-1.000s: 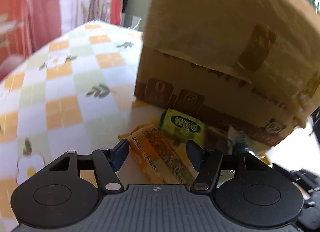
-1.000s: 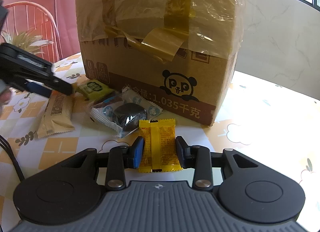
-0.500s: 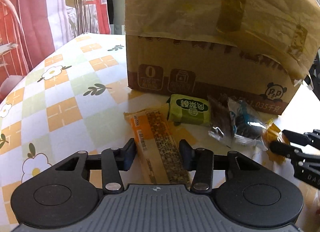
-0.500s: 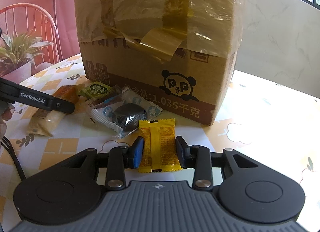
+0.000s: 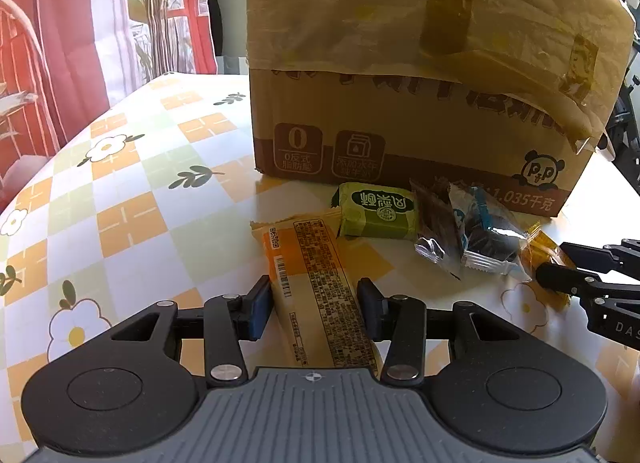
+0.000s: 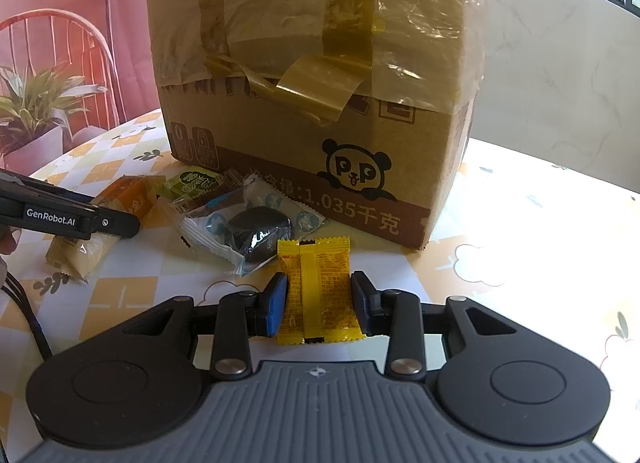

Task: Organize snacks
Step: 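Grasp the long orange snack bar with the left tool while the right tool holds the yellow packet, then carry both held snacks over the box and open both tools to drop them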

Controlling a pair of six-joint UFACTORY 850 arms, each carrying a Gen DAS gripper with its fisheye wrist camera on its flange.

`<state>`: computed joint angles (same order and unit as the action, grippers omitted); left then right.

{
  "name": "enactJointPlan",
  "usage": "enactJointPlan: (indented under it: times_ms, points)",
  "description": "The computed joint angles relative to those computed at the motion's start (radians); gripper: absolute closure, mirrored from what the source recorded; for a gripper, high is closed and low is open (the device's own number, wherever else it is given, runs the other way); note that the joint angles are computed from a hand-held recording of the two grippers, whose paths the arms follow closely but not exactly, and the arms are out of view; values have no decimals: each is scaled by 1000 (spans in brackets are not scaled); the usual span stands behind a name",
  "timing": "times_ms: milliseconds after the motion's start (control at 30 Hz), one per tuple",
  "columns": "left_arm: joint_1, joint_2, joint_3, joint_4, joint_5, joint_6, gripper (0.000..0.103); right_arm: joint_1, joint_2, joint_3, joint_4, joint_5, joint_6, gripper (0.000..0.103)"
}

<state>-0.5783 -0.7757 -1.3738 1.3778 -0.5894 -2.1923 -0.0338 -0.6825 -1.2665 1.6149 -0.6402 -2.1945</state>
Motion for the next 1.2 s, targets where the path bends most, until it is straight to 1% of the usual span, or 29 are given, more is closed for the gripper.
enactJointPlan:
  times_ms: [200,300,433,600,767,833,900,1033,1133,1200]
  points:
    - [-6,-9,-16,-25,-20,3,56,1,1,2,4,3,-6,66]
    - [-5,-4,-6,-6,-15,-20,56,0,-1,0,2,2,-3,66]
    - [-3,4,6,6,-5,-25,58,1,0,0,2,2,-5,66]
    - [-5,3,2,-4,-10,-5,63,2,-1,-1,5,7,-18,66]
    - [5,38,54,67,38,-96,65,8,14,20,40,27,-65,67]
    - [7,63,87,101,41,-139,65,8,25,27,28,36,-60,67]
    - [10,92,122,166,43,-212,65,1,49,56,76,35,-108,67]
    - [15,161,194,322,45,-373,65,-35,107,114,134,-29,-121,67]
    - [12,219,235,449,9,-445,65,-54,159,133,143,-101,-128,67]
    - [12,258,248,519,-30,-456,65,-57,190,121,148,-157,-129,67]
